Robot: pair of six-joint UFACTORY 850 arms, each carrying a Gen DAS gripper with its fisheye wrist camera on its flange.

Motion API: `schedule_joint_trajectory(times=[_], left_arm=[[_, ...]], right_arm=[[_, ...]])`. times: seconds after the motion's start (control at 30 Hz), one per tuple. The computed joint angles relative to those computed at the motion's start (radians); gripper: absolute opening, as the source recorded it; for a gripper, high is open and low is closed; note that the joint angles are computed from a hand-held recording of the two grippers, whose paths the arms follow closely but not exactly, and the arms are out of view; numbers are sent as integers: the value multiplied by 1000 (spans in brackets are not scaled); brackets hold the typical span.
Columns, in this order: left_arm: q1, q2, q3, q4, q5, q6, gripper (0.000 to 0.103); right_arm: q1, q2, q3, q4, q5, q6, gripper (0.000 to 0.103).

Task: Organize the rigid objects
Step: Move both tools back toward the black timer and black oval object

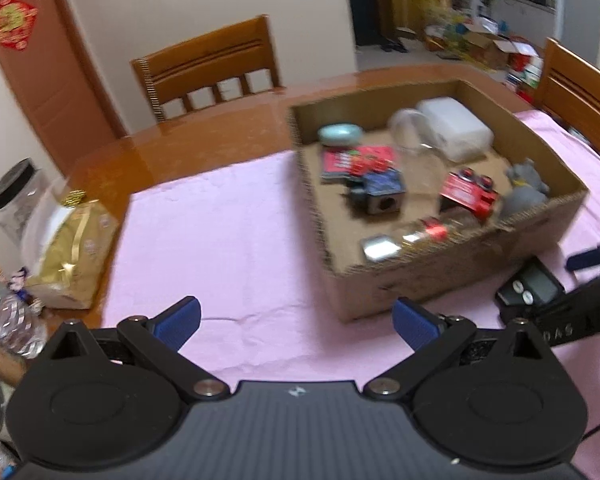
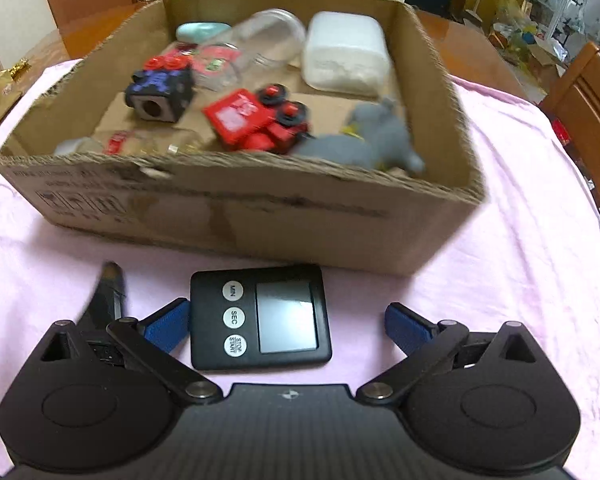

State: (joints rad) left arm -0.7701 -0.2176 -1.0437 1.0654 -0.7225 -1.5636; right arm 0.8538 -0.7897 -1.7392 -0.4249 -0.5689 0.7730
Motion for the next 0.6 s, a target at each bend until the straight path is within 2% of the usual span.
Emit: schedule_joint_trajectory(times=[0.4,0.6], left_arm=[[-3,-77,-27,-154,236,224,102],[-9,-108,-34,-224,273,304,102]], right_arm=[[-16,64,114,-48,103,-20,103],[-23,62,107,-16,104,-70,103]])
